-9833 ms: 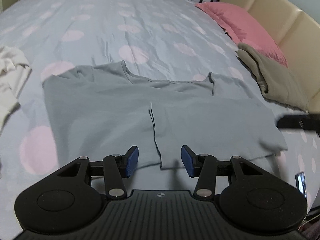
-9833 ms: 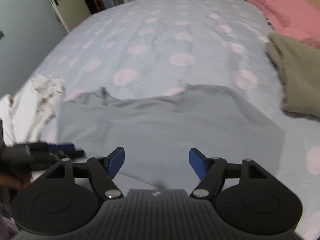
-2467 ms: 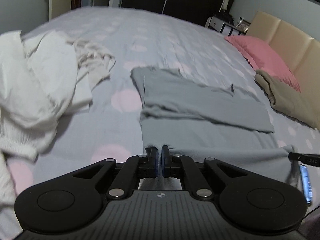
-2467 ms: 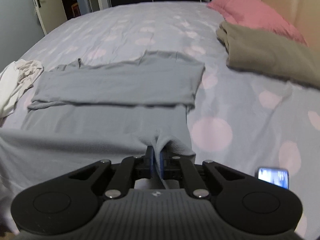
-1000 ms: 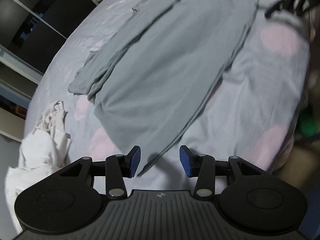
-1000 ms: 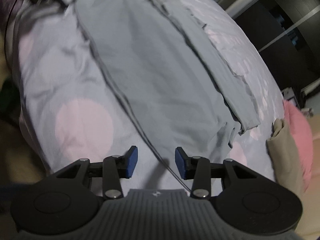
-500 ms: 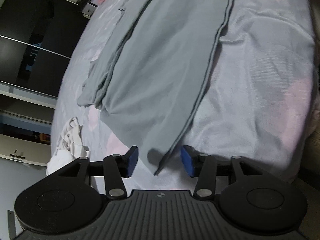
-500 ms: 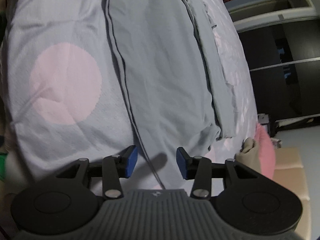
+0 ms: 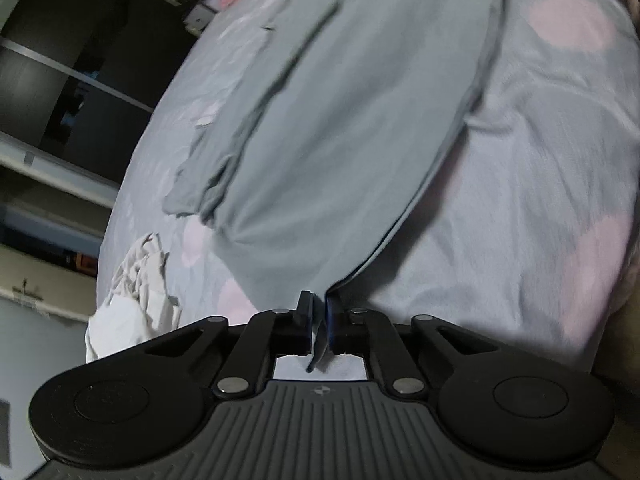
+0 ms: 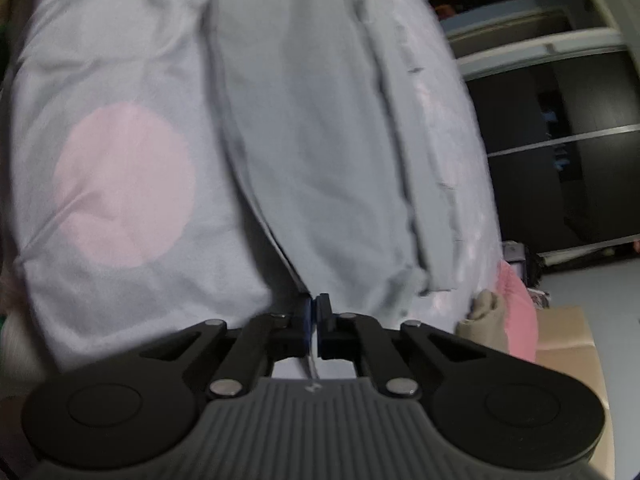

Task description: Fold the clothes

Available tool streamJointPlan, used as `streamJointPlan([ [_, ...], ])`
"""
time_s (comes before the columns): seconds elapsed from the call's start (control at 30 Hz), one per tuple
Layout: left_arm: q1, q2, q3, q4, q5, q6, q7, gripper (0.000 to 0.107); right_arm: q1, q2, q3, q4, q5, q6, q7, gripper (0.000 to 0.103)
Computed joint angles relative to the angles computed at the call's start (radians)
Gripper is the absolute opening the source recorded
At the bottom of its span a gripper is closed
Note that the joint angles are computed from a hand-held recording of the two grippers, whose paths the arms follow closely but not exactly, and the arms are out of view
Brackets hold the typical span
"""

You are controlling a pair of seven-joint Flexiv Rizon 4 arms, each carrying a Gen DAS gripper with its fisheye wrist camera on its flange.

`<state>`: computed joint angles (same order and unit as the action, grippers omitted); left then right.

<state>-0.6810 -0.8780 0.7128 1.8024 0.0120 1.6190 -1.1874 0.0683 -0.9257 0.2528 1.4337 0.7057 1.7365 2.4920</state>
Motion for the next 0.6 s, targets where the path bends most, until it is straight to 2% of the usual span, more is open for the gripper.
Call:
streamJointPlan([
  [0.2,-0.017,0.003,0.038,0.006,-0.090,0.074,-0.073,0.003,-0.113,-0.022,0.185,-0.057,0.015,0.079,-0.030,0.002],
  [0.3,-0.006,0.000,0.040,-0.030,-0.157,0.074,-0.076,0.003,-0.162,-0.052,0.293,-0.099,-0.017,0.136,-0.035,0.002],
  [0.37,-0.003,0.005,0.042,-0.052,-0.189,0.070,-0.077,0.003,-0.162,-0.060,0.320,-0.124,-0.039,0.163,-0.009,0.002],
  [0.4,-0.001,0.007,0.043,-0.064,-0.202,0.067,-0.080,0.003,-0.147,-0.058,0.304,-0.144,-0.039,0.159,0.016,0.002],
  [0.47,0.051,0.027,-0.002,-0.104,-0.214,0.060,-0.067,0.003,-0.101,-0.049,0.247,-0.190,-0.028,0.138,0.071,0.002],
  [0.57,0.146,0.056,-0.081,-0.179,-0.189,0.028,-0.016,0.003,0.009,-0.024,0.067,-0.259,0.024,0.048,0.179,0.002],
  [0.6,0.175,0.063,-0.105,-0.202,-0.180,0.011,-0.007,0.003,0.031,-0.027,0.030,-0.282,0.019,0.026,0.197,0.002],
])
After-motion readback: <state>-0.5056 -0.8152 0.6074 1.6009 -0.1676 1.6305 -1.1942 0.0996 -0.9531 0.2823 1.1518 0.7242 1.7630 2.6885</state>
